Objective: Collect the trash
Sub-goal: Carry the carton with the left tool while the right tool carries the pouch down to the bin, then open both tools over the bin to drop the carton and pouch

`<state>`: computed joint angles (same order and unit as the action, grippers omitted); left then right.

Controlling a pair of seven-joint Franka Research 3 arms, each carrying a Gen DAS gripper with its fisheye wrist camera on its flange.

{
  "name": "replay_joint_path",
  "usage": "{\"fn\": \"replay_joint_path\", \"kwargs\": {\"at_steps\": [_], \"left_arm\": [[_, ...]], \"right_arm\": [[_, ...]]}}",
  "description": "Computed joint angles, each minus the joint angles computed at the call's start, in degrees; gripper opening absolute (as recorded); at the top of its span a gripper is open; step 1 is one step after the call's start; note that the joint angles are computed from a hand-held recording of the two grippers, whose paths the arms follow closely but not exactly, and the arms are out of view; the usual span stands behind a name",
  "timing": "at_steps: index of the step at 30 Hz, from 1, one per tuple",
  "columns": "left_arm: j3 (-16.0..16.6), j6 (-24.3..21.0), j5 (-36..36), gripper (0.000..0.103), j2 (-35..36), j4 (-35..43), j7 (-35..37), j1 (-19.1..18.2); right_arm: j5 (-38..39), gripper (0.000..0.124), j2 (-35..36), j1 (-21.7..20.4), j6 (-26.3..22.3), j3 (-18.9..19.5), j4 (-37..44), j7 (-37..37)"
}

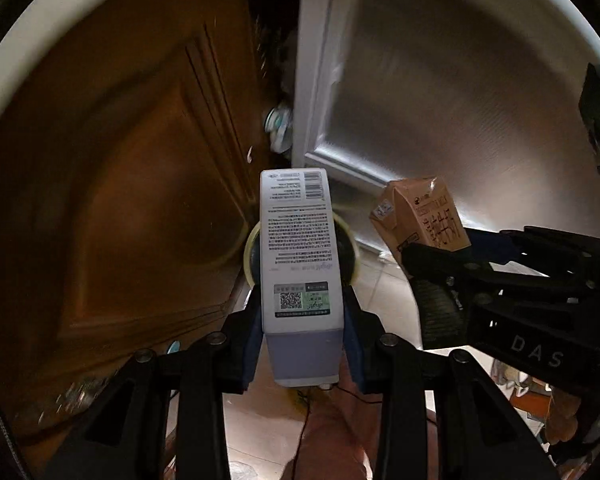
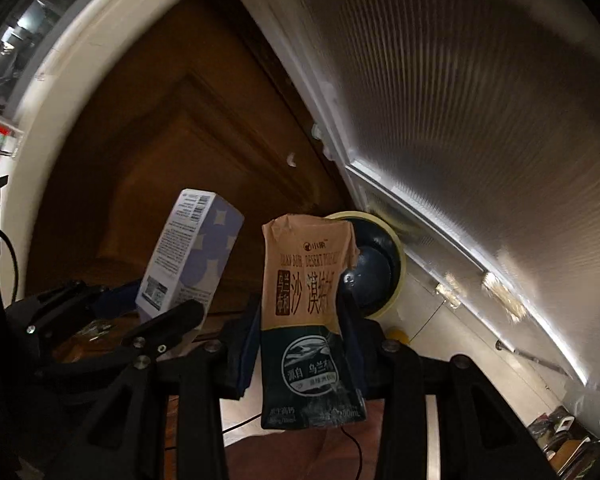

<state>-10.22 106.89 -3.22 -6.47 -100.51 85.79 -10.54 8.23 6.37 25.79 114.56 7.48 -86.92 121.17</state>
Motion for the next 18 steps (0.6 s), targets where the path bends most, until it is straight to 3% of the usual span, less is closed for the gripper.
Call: {"fn": "replay_joint_path", "kwargs": {"at_steps": [3, 8, 18], "left_arm": [[-0.3, 2.4, 2.2, 0.035, 3.0, 0.0, -0.2, 0.2], [-0.6, 5.6, 4.9, 0.051, 5.3, -0.9, -0.3, 0.5], [-0.4, 7.8, 5.1, 0.051, 4.7, -0.1, 0.7, 1.2]], "right_arm": [[0.4, 0.040, 2.4, -0.3, 1.5, -0.4, -0.7, -0.3], [1.0, 0.040, 5.1, -0.7, 3.6, -1.0, -1.3, -1.2], [2.1, 0.044, 6.8, -0.9, 1.7, -1.2, 1.4, -2.5]]}}
